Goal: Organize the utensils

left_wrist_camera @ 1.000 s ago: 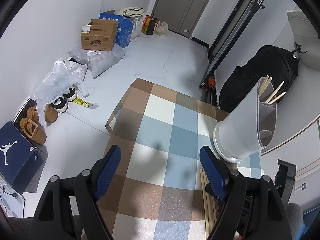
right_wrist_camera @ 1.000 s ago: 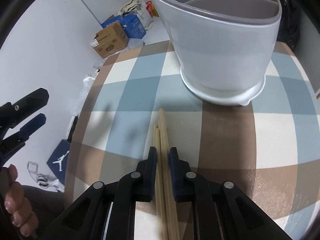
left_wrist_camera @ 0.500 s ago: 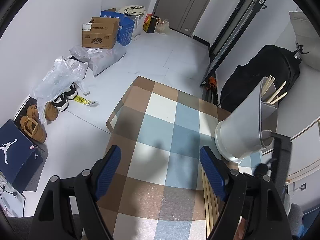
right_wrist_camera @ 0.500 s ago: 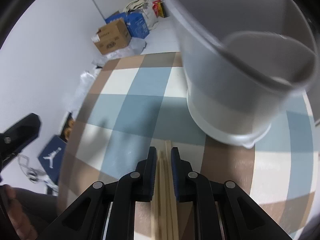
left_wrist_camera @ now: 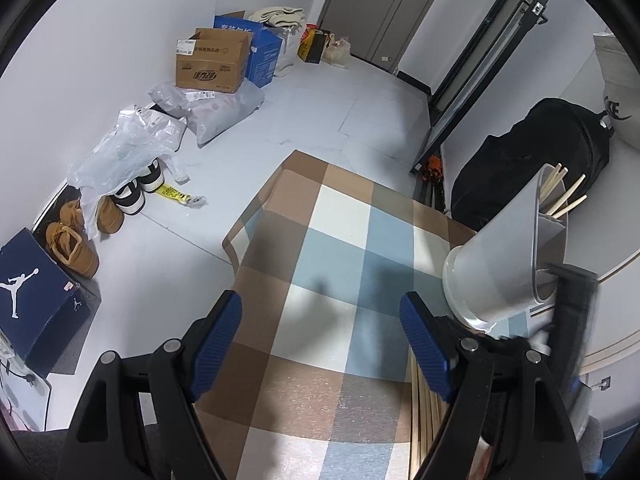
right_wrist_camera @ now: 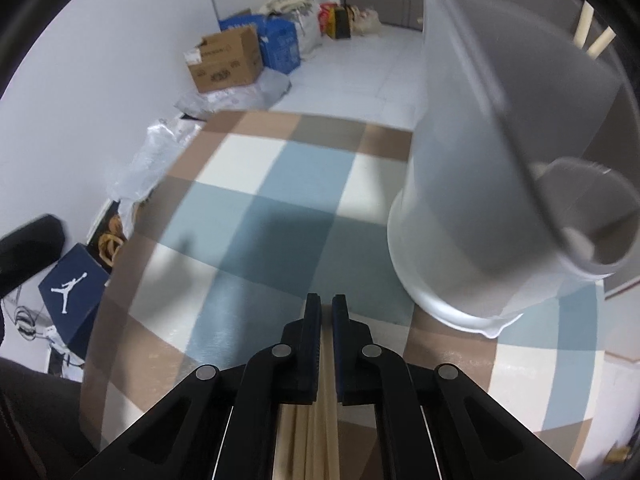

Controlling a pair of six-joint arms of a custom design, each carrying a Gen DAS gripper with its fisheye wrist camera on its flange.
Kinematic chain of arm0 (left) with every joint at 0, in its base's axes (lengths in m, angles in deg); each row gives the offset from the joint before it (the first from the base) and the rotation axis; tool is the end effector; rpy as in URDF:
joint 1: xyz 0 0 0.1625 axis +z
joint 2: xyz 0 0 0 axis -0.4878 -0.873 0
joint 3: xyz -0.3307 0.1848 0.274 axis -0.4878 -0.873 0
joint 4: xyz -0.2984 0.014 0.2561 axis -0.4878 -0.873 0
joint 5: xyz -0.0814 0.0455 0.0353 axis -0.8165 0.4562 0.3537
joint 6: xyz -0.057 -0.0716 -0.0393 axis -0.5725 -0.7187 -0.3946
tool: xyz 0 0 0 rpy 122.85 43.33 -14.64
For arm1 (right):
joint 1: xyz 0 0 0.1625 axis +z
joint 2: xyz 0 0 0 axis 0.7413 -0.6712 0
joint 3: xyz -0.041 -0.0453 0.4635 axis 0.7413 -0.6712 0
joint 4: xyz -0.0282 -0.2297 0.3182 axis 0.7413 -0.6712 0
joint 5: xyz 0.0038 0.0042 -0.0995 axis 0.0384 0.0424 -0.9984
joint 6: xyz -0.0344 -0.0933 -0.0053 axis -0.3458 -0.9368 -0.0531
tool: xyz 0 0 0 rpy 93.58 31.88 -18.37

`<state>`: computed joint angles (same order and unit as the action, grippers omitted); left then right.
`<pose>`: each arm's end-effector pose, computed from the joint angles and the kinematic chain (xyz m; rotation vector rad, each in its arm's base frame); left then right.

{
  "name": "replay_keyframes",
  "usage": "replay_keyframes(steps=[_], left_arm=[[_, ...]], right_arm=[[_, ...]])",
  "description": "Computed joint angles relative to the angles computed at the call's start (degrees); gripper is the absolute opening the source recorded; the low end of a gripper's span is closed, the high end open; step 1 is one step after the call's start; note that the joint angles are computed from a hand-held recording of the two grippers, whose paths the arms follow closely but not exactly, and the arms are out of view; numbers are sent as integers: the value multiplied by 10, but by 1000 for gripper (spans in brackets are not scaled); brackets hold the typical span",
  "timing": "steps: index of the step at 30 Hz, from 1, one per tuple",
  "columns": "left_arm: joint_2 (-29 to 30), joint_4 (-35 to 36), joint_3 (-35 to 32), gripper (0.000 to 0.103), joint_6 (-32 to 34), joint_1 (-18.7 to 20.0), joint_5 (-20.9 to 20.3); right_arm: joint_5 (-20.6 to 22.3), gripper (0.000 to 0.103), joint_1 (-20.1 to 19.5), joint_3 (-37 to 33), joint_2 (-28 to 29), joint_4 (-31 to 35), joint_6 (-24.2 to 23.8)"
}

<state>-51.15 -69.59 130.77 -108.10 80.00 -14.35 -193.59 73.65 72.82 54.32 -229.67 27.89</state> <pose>-0.1112 -0.4693 0.3691 -0.2049 2.4266 -0.9338 0.4107 -0.5259 -0.0237 0.7408 -2.4389 0.3855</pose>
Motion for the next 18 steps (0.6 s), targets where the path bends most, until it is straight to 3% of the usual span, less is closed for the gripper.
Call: replay_keyframes(steps=[5,10,18], left_arm=[[3,8,2,78,-1,0,-1],[17,15,2,77,19,1,-32],[61,87,-9,78,46,-13,-87]], right_arm=[[30,4,6,42,-36,-66,-20],[61,4,8,83,-82,-121,-27],[100,4,0,139,-142,-190,-32]])
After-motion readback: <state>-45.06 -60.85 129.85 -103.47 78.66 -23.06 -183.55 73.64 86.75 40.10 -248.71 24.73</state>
